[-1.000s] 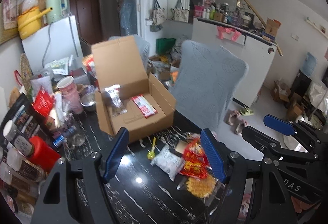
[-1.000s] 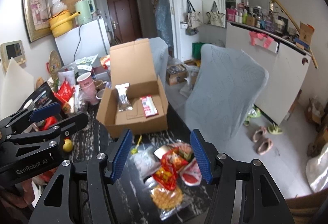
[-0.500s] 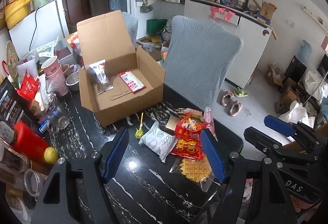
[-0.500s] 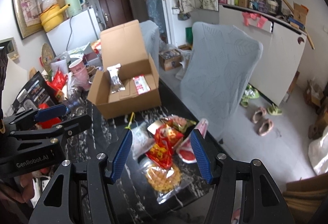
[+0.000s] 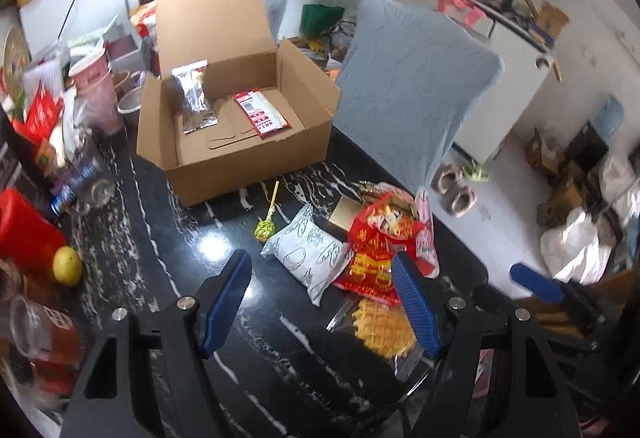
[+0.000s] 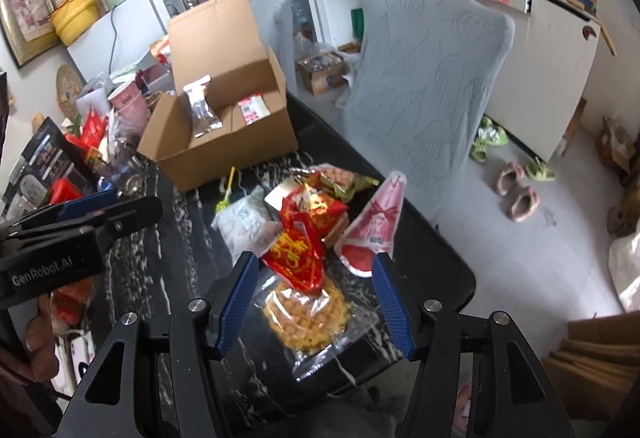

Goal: Organize snacks
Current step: 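Move both tools back toward the remaining snacks on the table, then grasp the white printed bread bag with the left gripper while the right grasps a red candy bag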

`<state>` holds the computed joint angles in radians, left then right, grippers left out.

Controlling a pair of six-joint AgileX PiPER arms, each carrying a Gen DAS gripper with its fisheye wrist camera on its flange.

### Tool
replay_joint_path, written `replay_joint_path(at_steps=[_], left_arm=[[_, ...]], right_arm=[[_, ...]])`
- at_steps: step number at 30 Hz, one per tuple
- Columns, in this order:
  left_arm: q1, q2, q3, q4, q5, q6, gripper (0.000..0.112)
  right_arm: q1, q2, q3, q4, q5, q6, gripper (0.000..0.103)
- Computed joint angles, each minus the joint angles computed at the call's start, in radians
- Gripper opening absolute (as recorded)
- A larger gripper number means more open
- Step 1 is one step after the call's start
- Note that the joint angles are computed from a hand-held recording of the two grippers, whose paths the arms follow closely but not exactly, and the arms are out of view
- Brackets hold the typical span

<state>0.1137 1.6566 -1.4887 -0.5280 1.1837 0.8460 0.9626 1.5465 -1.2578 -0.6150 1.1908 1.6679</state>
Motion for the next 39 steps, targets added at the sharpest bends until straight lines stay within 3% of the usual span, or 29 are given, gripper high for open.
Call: replay_joint_path(at_steps=[9, 17, 26, 35, 37, 38, 39], left_arm=[[-0.083, 0.105, -0.03, 0.1, -0.059, -0.11, 0.072], [-0.153, 0.211, -0.093, 0.179, -0.095, -0.255, 0.072], [-0.178, 0.298, -0.158, 0.24, -0.105, -0.32, 0.072], [-0.183, 0.352, -0.193, 0.249, -0.075, -0.329, 0.072], [-0.185, 0.372, -0.218, 0.243, -0.051, -0.334, 0.072], [-0.184, 0.383, -0.234, 0.235, -0.036, -0.338, 0.072], [-0.184, 0.394, -0.247, 0.231, -0.026, -0.342, 0.072]], right_arm=[[-0.11, 0.037, 0.057, 0.05, -0.13, -0.079, 0.059], [-0.217, 0.072, 0.121, 0.119, -0.312, -0.184, 0.059], [-0.357, 0.127, 0.185, 0.318, -0.523, -0.39, 0.059], [-0.459, 0.189, 0.211, 0.638, -0.682, -0.738, 0.059], [-0.464, 0.203, 0.207, 0.676, -0.693, -0.773, 0.053], [-0.469, 0.195, 0.224, 0.715, -0.727, -0.812, 0.043], [-0.468, 0.191, 0.225, 0.714, -0.727, -0.81, 0.042]])
